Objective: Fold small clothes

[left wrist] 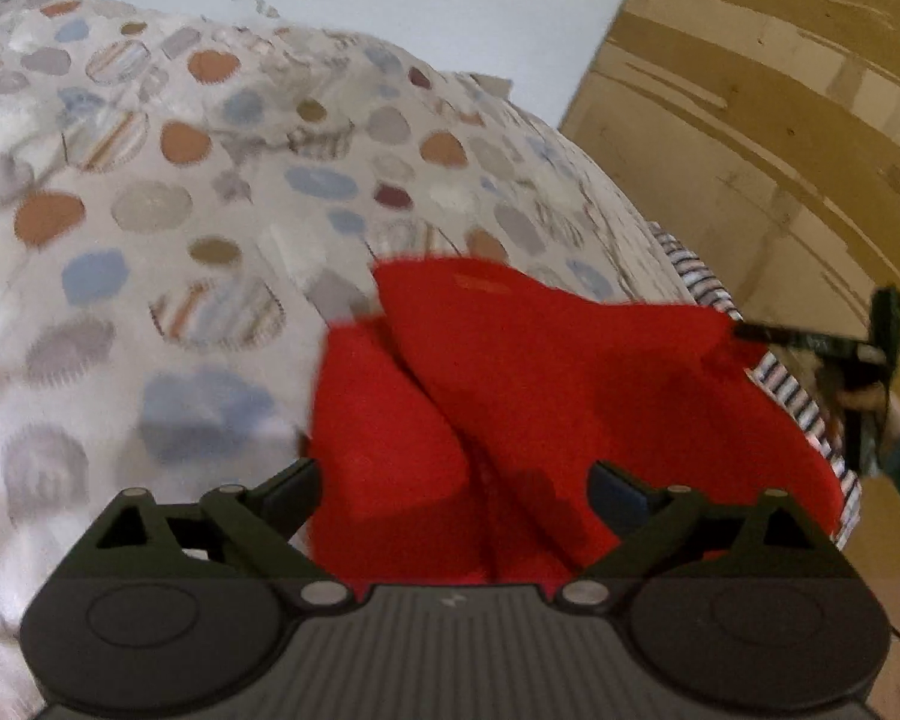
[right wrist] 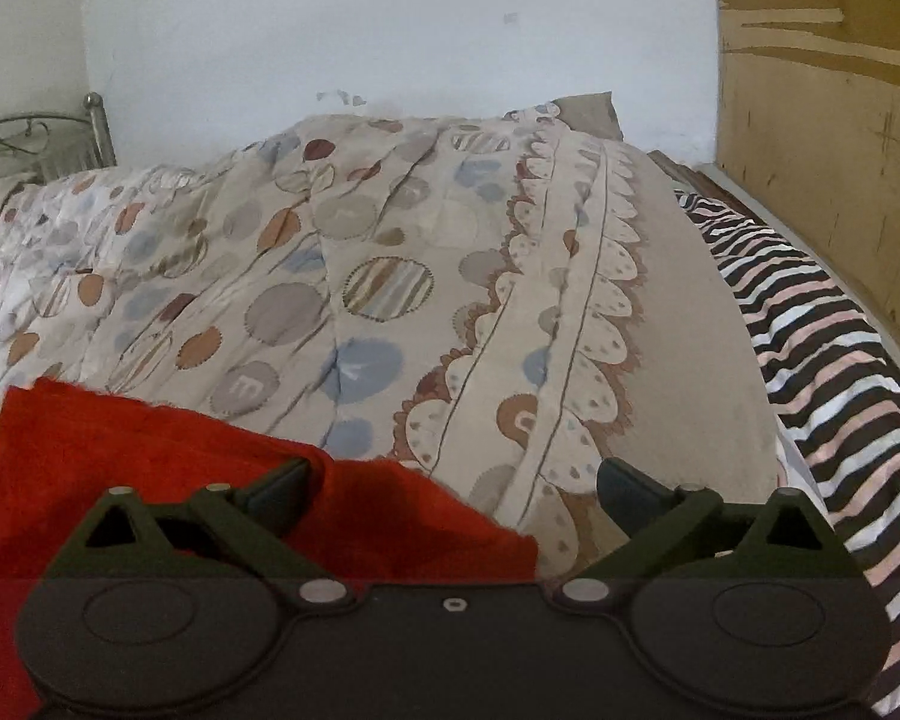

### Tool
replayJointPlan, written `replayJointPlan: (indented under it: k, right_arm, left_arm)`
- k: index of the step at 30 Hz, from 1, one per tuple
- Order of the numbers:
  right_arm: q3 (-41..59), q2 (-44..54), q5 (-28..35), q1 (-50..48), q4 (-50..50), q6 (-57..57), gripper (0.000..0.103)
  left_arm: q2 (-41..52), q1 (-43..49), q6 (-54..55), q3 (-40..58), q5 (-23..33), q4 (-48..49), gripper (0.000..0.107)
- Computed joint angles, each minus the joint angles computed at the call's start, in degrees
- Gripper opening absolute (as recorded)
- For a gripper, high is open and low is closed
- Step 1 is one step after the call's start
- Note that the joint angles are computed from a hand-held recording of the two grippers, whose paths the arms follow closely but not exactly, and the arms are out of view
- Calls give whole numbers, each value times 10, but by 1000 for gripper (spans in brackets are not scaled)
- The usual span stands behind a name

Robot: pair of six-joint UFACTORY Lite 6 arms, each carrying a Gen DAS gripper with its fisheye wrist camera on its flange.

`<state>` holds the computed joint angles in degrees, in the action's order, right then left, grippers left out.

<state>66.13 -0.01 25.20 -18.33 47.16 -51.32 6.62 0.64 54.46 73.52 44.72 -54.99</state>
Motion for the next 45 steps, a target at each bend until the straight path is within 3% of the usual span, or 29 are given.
replayJointPlan:
  k: [4,9,12,14,15,20,22,26,31,32,34,35,36,42,45]
  right_arm:
    - [-37,-22,38,-34,155,-129,102]
    - [-35,-17,84,-68,246,-151,102]
    - [-41,-20,103,-76,254,-161,102]
    - [-68,-34,120,-89,294,-203,102]
    - [-81,-41,128,-97,316,-220,102]
    - [-97,-43,121,-120,341,-187,102]
    - [-94,-39,117,-114,325,-181,102]
    - [-92,-39,67,-52,276,-193,102]
    - [-78,-25,-14,46,199,-204,87]
    - [-75,-21,-15,52,189,-205,75]
    - [-74,-21,-17,56,166,-189,32]
    - [-81,-27,-39,62,145,-164,4]
    - [-98,-41,-62,60,148,-158,4]
    - [-175,-95,-63,-5,221,-152,3]
    - [-202,-112,-49,-19,239,-170,4]
  left_arm:
    - [-45,-9,30,-77,-5,-31,86]
    - [-50,-2,38,-112,12,-62,62]
    - [-48,7,44,-119,27,-81,37]
    - [-49,8,49,-122,38,-89,13]
    - [-61,0,46,-130,21,-88,8]
    - [-164,5,31,-193,-42,-130,6]
    - [-207,4,-21,-220,-81,-96,5]
    - [-208,7,-102,-262,-95,-58,5]
    - [-232,1,-106,-286,-120,-84,5]
    - [-243,0,-105,-291,-123,-86,5]
    - [-258,4,-102,-298,-121,-85,5]
    - [-264,5,-101,-301,-122,-87,5]
    - [-266,3,-101,-304,-125,-88,5]
    - [-225,-32,-142,-290,-172,-46,5]
    - [-212,-25,-109,-270,-147,-61,7]
